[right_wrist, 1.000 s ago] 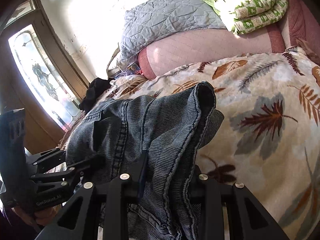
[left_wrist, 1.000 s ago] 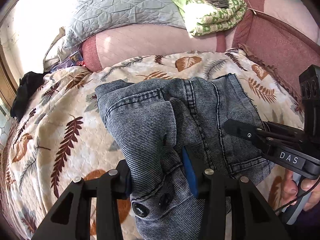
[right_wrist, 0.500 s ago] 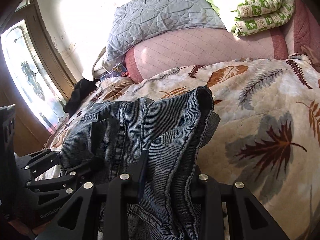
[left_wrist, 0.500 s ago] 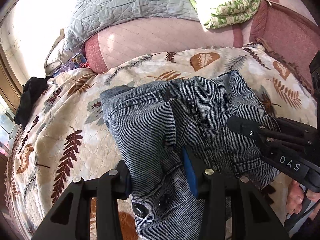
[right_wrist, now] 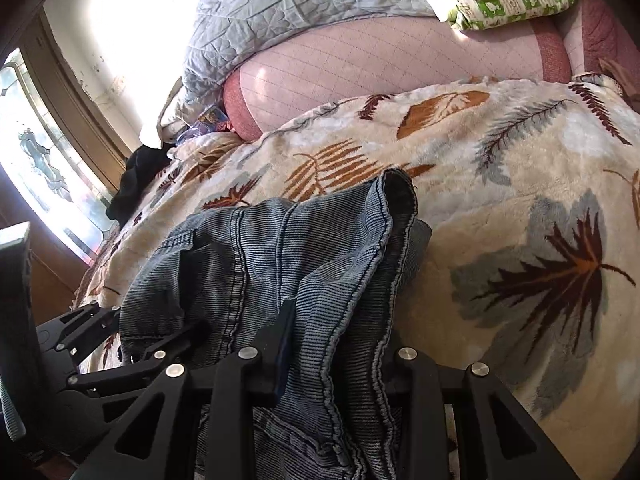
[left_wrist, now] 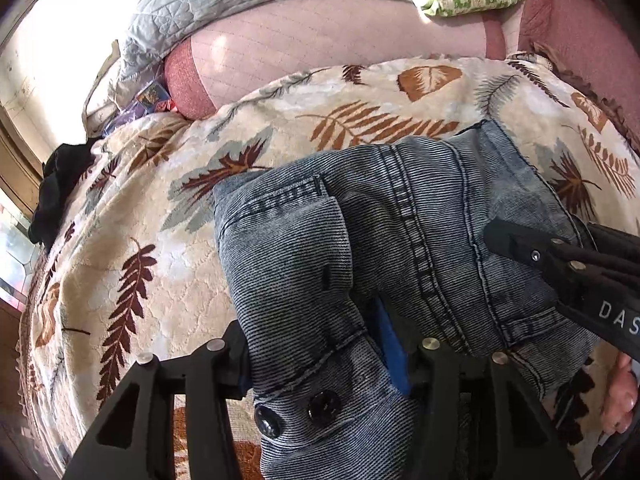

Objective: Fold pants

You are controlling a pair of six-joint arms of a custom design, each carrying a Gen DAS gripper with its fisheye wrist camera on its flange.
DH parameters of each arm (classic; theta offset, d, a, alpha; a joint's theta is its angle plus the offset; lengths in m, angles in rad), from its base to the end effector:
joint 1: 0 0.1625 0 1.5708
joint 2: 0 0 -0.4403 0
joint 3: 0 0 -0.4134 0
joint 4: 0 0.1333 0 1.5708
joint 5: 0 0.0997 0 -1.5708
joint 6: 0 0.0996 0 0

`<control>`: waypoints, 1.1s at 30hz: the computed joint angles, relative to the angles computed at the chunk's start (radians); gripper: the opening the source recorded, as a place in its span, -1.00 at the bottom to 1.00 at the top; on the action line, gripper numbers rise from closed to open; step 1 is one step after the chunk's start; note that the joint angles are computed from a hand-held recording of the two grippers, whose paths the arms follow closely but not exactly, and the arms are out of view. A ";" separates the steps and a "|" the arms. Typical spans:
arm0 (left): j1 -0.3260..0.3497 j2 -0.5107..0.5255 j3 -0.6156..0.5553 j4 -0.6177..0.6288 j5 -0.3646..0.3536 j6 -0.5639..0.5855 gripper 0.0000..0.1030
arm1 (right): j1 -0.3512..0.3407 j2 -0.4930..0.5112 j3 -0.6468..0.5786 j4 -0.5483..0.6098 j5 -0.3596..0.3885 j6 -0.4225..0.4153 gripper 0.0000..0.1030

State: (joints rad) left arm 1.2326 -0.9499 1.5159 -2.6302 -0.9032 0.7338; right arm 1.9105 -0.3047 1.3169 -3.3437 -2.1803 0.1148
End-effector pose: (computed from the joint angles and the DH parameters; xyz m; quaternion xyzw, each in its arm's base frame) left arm -0.0583 -0.7533 0.2773 0.3991 0.8286 -0.1638 0.3569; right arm 0.3277 -0.6984 -0.0464 -0.0113 -0.8927 0.4078 0.1917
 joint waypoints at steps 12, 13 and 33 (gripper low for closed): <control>0.006 0.044 -0.076 0.110 0.105 -0.189 0.84 | -0.003 -0.020 0.013 0.123 -0.056 0.099 0.37; 0.005 0.040 -0.080 0.134 0.106 -0.215 0.84 | -0.001 -0.022 0.017 0.122 -0.062 0.095 0.37; -0.057 -0.463 0.305 -0.364 -0.045 -0.040 0.84 | 0.217 0.107 0.029 -0.538 -0.358 -0.350 0.53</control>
